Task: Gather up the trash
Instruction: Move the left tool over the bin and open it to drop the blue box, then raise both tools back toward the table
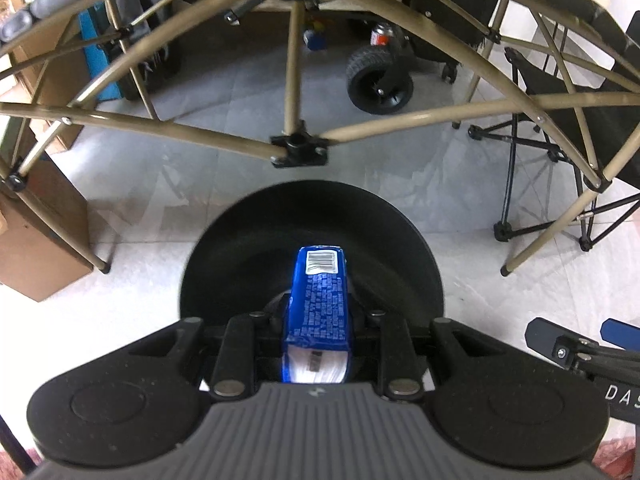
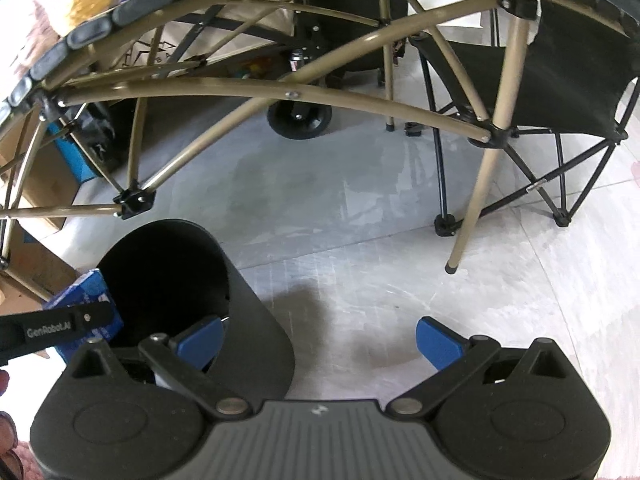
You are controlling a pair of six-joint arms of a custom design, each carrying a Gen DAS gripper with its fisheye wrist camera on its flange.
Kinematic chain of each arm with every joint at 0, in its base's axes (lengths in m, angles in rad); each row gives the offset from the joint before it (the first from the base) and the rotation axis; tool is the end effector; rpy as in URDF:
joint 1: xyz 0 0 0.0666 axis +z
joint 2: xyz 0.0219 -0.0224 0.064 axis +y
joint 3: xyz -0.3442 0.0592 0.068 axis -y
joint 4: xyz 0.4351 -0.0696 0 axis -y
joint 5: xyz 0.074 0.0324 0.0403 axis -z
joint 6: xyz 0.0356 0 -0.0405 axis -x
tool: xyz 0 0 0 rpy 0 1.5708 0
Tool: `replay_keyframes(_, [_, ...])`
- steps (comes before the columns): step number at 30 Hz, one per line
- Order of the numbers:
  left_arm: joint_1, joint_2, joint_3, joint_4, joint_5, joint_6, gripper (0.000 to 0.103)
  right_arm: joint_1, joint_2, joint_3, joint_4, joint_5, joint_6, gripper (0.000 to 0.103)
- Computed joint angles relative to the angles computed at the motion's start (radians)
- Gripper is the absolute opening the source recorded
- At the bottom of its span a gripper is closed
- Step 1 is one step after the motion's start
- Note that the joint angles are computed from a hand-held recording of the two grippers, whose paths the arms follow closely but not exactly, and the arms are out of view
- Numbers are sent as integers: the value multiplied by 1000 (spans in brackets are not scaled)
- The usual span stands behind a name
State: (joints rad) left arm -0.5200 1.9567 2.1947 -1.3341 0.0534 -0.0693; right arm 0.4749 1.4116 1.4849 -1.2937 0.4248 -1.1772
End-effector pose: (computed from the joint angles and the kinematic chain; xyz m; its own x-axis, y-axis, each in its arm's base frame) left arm 0.5952 -0.3434 0.4289 -0.7342 0.5000 -0.4593 0.5695 0.8218 -0.0157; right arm 0.4558 0.2174 0.4131 -0.5889 0.6434 -0.4891 0.6599 0.7322 0.1686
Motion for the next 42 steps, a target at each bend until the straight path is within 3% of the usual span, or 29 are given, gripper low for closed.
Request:
replay_keyframes(10, [-24,60,68,-101,-26,30,25,-3,-17,-25,-9,0,-26,103])
replay_keyframes(23, [-30,80,93,-141,-35,38,25,-6,-29,-39,-1,-10,-33,103])
replay_keyframes(24, [-30,80,93,-142,-37,38,27,-6,-29,-38,-1,-9,-33,103])
replay_keyframes(26, [-32,80,95,-146,-48,37,41,-5,-30,-37,1,-9,-31,103])
replay_keyframes(28, [-39,79,94,-142,-89,34,77,-5,-31,-39,1,-8,-31,103])
replay_keyframes(29, [-43,74,86,-135,-114,31,81,-5,-31,-39,2,-8,-32,103])
replay_keyframes(42, [-41,93,114,-178,-125,37,88,-5,-32,-39,-1,-6,-37,103])
